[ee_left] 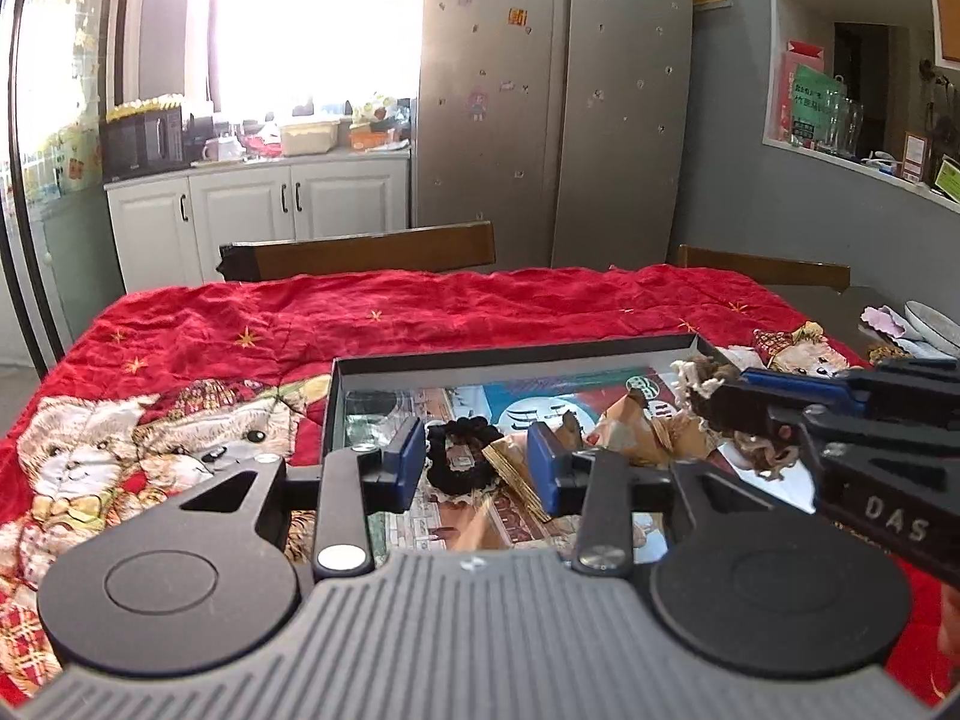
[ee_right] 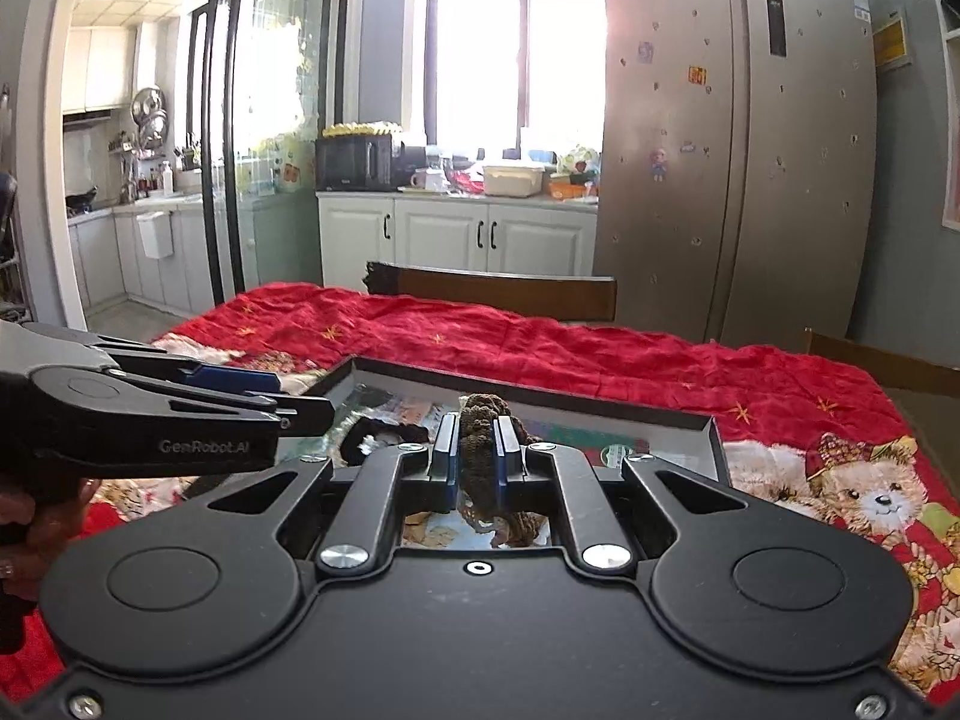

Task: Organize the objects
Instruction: 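Lower the packet and rope scrunchie into the box and open both tools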

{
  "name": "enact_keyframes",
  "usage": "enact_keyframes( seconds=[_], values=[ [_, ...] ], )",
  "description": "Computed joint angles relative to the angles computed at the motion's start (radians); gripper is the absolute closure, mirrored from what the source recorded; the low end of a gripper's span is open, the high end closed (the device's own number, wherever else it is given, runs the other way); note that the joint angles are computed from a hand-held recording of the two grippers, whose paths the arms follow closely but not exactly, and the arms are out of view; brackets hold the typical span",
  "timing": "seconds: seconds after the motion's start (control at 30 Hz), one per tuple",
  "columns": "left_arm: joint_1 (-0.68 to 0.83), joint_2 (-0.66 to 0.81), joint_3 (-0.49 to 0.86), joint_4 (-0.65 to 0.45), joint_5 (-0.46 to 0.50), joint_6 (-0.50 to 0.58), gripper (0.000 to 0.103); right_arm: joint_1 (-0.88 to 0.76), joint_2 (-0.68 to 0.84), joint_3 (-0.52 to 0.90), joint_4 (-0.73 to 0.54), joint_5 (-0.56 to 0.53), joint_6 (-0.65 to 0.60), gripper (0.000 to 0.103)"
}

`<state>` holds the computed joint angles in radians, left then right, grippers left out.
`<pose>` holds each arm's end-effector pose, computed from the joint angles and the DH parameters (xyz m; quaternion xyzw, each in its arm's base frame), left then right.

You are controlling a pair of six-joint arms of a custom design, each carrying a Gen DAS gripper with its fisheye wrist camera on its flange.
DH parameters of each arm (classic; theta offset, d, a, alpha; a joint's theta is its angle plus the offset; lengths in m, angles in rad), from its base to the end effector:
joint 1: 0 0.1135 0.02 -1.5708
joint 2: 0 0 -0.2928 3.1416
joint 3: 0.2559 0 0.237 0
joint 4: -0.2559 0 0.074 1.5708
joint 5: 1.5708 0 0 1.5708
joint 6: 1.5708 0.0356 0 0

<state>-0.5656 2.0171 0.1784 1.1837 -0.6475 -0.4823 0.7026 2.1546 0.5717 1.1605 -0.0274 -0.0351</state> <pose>0.2012 -0.1023 0.0783 -0.1051 0.8555 0.0374 0.5056 0.2577 0.2195 0.0829 -0.3096 0.7804 0.1888 0.5094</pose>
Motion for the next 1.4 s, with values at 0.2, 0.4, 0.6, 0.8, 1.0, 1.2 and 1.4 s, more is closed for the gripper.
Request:
enact_keyframes(
  seconds=[0.2,0.4,0.6,0.8,1.0,1.2,1.4],
  values=[
    [0.046,0.077,0.020,0.047,0.049,0.010,0.061,-0.017,0.082,0.093,-0.048,-0.016,0.009,0.092],
    [0.070,0.137,0.021,0.088,0.077,0.007,0.061,-0.014,0.153,0.159,-0.092,-0.031,-0.031,0.092],
    [0.067,0.159,0.019,0.103,0.084,0.010,0.061,0.018,0.211,0.227,-0.168,-0.004,-0.067,0.092],
    [0.073,0.174,0.026,0.105,0.099,0.014,0.061,0.024,0.241,0.277,-0.233,-0.020,-0.074,0.092],
    [0.071,0.183,0.023,0.109,0.103,0.015,0.061,0.010,0.244,0.319,-0.319,-0.059,-0.045,0.091],
    [0.067,0.185,0.023,0.110,0.100,0.012,0.059,0.007,0.251,0.328,-0.317,-0.056,-0.044,0.088],
    [0.052,0.184,0.013,0.121,0.085,0.001,0.052,0.003,0.233,0.286,-0.259,-0.058,-0.036,0.074]
  ],
)
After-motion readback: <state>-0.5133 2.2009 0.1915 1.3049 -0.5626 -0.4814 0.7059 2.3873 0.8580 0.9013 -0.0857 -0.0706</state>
